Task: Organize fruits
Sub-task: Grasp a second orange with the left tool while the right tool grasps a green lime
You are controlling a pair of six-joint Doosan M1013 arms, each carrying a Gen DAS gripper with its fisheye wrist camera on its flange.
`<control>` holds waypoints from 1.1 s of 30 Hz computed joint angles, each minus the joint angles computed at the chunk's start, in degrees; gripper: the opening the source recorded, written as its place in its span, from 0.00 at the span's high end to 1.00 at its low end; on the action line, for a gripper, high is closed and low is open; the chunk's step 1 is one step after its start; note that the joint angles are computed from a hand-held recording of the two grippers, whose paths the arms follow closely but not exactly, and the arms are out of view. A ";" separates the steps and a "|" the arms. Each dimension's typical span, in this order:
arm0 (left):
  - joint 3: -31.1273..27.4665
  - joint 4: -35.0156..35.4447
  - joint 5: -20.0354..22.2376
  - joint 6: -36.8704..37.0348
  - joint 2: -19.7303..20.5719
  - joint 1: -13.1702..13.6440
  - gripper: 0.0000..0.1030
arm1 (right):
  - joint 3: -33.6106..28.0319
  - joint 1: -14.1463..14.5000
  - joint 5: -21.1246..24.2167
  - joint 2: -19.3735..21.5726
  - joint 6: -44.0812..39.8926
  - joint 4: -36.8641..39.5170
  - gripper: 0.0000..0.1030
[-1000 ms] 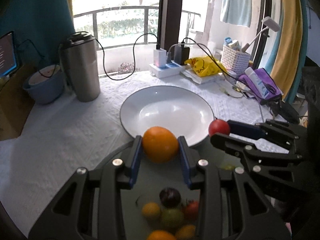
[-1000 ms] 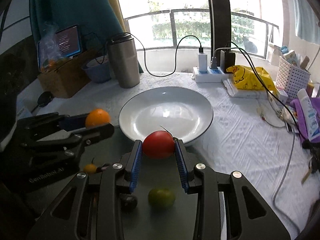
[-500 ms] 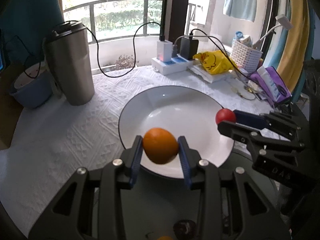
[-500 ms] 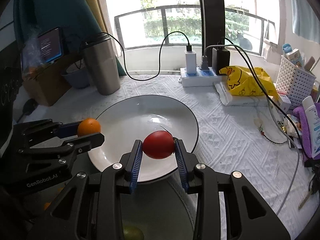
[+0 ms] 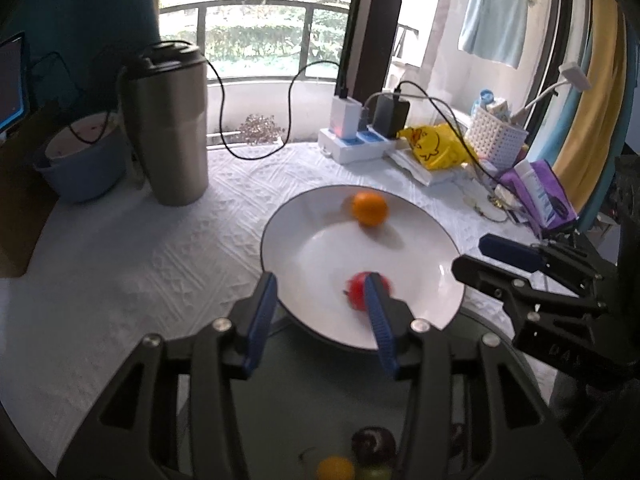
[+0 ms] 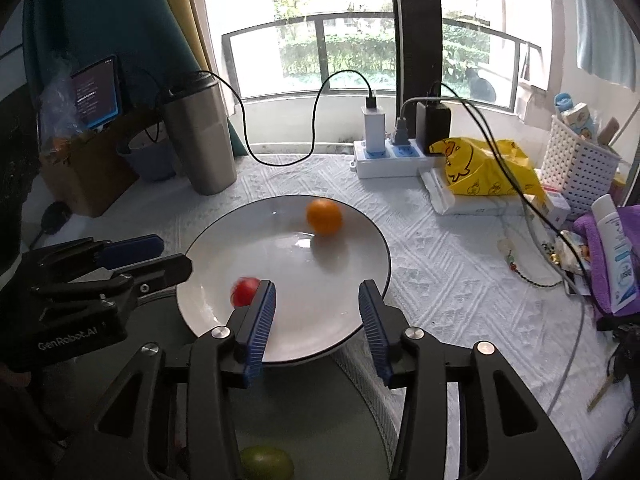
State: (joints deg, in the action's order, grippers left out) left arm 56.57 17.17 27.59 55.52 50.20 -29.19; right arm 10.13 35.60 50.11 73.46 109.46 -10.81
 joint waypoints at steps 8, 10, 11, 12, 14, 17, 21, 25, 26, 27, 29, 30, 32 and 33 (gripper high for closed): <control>5.64 4.04 -2.77 -5.31 -3.18 -0.45 0.54 | 13.99 0.73 -6.48 -7.12 4.15 -3.03 0.56; 6.99 5.40 -3.47 -7.01 -3.90 -0.60 0.54 | 16.73 0.93 -7.63 -8.54 5.22 -3.86 0.56; 7.55 5.84 -3.70 -7.64 -4.21 -0.65 0.54 | 17.59 0.98 -8.00 -8.99 5.47 -4.05 0.56; 8.24 6.36 -3.99 -8.42 -4.58 -0.74 0.54 | 18.69 1.07 -8.46 -9.57 5.80 -4.37 0.56; 9.10 6.97 -4.15 -9.28 -5.05 -0.91 0.54 | 20.53 1.23 -9.21 -10.50 6.54 -4.95 0.56; 10.53 7.67 -4.84 -10.37 -5.84 -1.19 0.54 | 23.23 1.50 -10.32 -11.90 7.84 -6.00 0.56; 13.27 9.94 -7.03 -12.90 -7.27 -1.69 0.54 | 26.35 2.00 -11.43 -13.53 9.28 -7.33 0.55; 15.42 11.40 -7.59 -14.97 -8.34 -2.08 0.54 | 29.31 2.37 -13.12 -14.96 10.63 -8.18 0.56; 15.89 12.08 -7.68 -15.79 -8.56 -2.22 0.54 | 30.18 2.40 -13.71 -15.35 10.99 -8.23 0.56; 16.23 12.64 -7.53 -16.43 -8.72 -2.36 0.54 | 30.85 2.41 -14.08 -15.63 11.18 -8.14 0.56; 17.18 14.17 -7.48 -18.18 -9.11 -2.62 0.54 | 32.17 2.45 -14.86 -16.21 11.48 -8.12 0.56; 17.54 14.54 -7.37 -18.76 -9.27 -2.74 0.54 | 32.83 2.45 -15.23 -16.49 11.39 -7.93 0.56; 18.36 15.43 -7.19 -20.21 -9.60 -3.02 0.54 | 33.87 2.44 -15.87 -16.93 11.39 -7.71 0.56; 18.83 15.88 -7.10 -21.00 -9.78 -3.17 0.54 | 34.49 2.43 -16.21 -17.18 11.34 -7.51 0.56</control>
State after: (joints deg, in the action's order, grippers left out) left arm 75.40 33.05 20.49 34.52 40.42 -32.35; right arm 44.62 38.03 33.89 56.28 120.80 -18.32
